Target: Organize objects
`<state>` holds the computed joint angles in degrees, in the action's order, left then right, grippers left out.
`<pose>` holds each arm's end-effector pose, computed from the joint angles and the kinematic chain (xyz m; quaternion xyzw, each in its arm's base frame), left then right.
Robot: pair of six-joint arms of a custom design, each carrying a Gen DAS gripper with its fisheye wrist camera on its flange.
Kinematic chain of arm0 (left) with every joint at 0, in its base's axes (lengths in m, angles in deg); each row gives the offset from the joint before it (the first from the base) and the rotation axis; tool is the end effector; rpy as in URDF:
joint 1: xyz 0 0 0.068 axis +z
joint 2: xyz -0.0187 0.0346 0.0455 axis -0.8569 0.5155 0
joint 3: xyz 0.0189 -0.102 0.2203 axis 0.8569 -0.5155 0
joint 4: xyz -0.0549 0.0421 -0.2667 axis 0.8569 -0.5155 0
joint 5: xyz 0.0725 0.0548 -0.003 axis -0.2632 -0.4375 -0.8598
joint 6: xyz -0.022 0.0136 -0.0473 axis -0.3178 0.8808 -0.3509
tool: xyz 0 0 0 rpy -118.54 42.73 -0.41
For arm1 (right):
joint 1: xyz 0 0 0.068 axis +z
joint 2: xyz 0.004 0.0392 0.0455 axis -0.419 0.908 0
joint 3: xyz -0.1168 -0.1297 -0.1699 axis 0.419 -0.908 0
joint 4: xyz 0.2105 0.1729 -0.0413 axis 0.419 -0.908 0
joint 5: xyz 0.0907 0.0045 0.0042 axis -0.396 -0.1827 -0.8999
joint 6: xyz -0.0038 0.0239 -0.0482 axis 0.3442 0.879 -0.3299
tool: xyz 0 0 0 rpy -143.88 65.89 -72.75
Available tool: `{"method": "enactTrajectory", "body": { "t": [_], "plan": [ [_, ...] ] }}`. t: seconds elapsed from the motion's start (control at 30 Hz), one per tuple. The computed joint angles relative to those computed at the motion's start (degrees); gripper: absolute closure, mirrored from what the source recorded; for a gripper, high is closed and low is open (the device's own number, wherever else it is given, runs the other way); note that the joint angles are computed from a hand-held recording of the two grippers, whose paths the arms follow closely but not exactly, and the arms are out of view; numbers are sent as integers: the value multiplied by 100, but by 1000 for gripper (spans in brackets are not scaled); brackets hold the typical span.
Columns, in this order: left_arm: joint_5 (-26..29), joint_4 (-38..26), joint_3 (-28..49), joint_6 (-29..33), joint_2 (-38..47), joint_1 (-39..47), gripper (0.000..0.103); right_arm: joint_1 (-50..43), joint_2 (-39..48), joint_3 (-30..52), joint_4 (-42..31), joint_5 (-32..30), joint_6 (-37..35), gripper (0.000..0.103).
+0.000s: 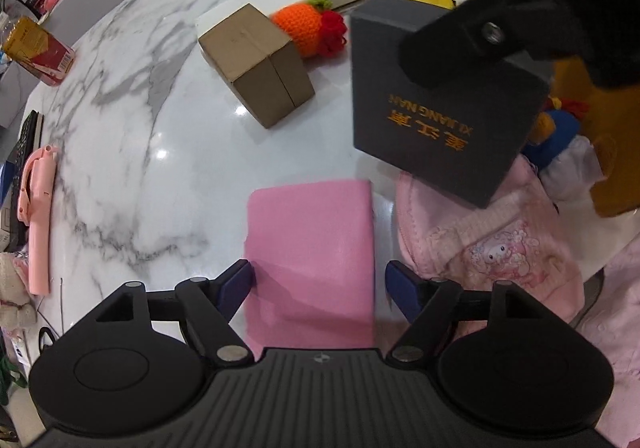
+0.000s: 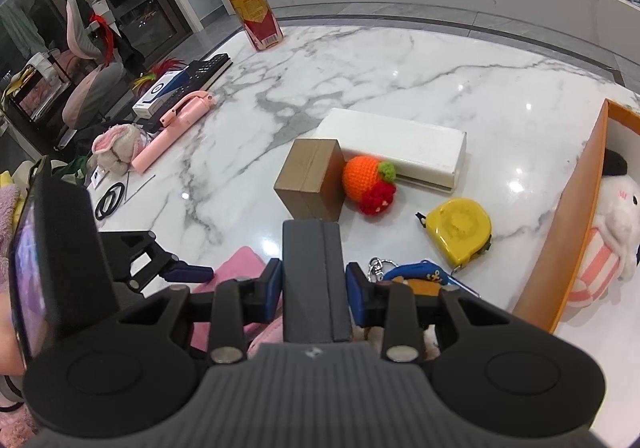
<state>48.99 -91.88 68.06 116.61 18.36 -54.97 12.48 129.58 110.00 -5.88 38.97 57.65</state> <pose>0.2558 0.0164 0.0757 0.3869 0.9098 0.0487 0.1422 0.2336 0.1790 0.1326 -0.1037 0.9378 0.1850 0.2750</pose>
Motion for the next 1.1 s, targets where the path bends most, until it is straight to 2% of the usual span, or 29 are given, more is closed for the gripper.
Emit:
{"method": "enactTrajectory", "body": {
  "t": [0.03, 0.07, 0.17, 0.23, 0.3, 0.4, 0.53, 0.63, 0.8, 0.97, 1.1],
  "plan": [
    [11, 28, 12, -24, 14, 37, 24, 2, -7, -20, 29, 28, 17, 67],
    [-26, 119, -37, 2, -28, 47, 31, 4, -15, -35, 50, 41, 30, 67],
    [211, -58, 59, 65, -79, 234, 37, -39, -65, -102, 93, -25, 69, 67],
    [448, -176, 55, 166, -283, 376, 50, -60, -107, -125, 81, -60, 78, 67],
    [625, -330, 101, 184, -531, 494, 68, -63, -153, -141, 57, -68, 85, 67],
    [871, -624, 375, 187, -557, 738, 78, -42, -276, -195, 40, -35, 122, 67],
    [1352, -932, 711, 36, -444, 1122, 81, 27, -516, -341, 94, 126, 264, 67],
    [1838, -1319, 850, -116, -685, 1394, 82, 84, -906, -541, 101, 212, 497, 68],
    [2926, -2558, 1179, -106, -1339, 1666, 82, 428, -2181, -1029, -214, 770, 966, 68],
    [3790, -3677, 1391, -60, -2011, 1554, 82, 822, -4192, -1530, -1262, 1609, 1473, 68],
    [4298, -4250, 1423, -321, -2474, 1078, 82, 1139, -6008, -1682, -2801, 2445, 1840, 68]
  ]
}}
